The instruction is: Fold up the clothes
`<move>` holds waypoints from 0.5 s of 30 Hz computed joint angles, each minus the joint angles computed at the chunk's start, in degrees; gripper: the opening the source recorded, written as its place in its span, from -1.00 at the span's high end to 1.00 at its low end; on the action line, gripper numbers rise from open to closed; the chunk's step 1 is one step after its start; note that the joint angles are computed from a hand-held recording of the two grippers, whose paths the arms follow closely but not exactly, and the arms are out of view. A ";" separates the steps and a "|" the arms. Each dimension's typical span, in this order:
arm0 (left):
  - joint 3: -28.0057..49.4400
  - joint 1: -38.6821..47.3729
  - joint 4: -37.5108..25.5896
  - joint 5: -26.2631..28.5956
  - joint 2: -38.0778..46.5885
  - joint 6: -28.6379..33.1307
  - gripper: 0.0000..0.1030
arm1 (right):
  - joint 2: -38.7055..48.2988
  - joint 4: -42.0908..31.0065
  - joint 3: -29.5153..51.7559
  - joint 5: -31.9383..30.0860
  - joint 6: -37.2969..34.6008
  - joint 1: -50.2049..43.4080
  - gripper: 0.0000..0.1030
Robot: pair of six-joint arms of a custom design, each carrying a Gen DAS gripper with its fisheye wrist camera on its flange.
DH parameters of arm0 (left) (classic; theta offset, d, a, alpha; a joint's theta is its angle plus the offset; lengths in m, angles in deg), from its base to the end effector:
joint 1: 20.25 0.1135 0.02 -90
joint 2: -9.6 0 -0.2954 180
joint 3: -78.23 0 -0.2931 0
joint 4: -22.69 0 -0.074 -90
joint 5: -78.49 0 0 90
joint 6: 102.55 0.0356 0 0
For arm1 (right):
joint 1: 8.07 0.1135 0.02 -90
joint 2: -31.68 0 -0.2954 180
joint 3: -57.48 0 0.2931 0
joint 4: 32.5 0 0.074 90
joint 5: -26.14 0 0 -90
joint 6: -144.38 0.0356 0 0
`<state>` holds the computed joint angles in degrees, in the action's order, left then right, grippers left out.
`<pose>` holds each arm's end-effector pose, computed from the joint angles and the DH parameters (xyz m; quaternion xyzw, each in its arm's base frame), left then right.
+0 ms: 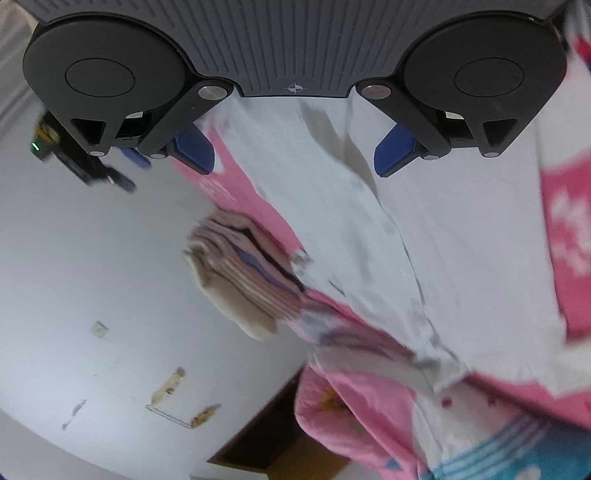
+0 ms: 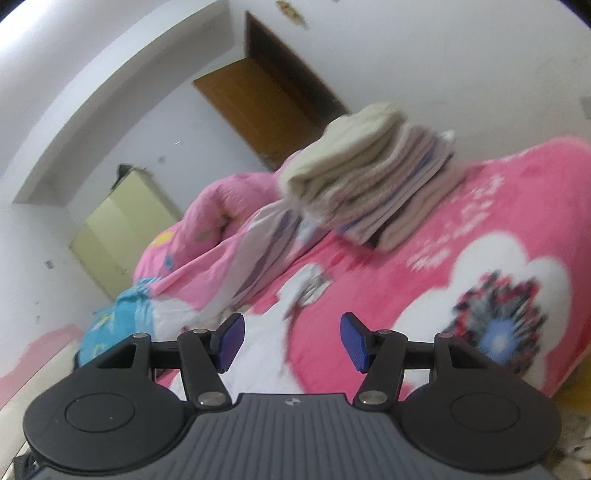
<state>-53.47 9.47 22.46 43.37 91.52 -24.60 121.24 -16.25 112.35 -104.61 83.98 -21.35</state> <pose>0.2759 0.1239 0.1911 -0.0765 0.8089 -0.3376 0.4752 0.3504 -0.0588 0.2101 0.0885 0.7823 0.3574 0.5025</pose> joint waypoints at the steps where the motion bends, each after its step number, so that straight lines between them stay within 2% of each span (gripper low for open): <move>1: 1.65 -0.43 -0.78 -2.06 0.27 -0.15 -0.83 | -0.13 1.34 -1.01 0.06 -0.07 1.38 -0.18; 3: 6.43 -1.78 -2.11 -7.42 2.66 -0.92 -0.83 | -0.14 2.76 -2.45 1.12 -2.80 5.70 -0.18; 5: 13.55 -3.39 -5.14 -13.90 6.78 -1.22 -0.83 | 0.72 2.15 -2.07 3.43 -8.77 11.47 -0.17; 9: 31.83 -6.78 -11.72 -23.91 19.18 -0.20 -0.82 | 5.76 2.43 2.10 7.99 -18.78 21.42 -0.16; 15: 64.45 -9.41 -26.82 -28.97 42.84 -2.75 -0.44 | 17.17 -0.07 16.01 6.01 -18.27 26.46 -0.13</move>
<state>10.98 0.05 -4.36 14.40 134.37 -27.35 138.41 -16.31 128.36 -98.60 65.71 5.10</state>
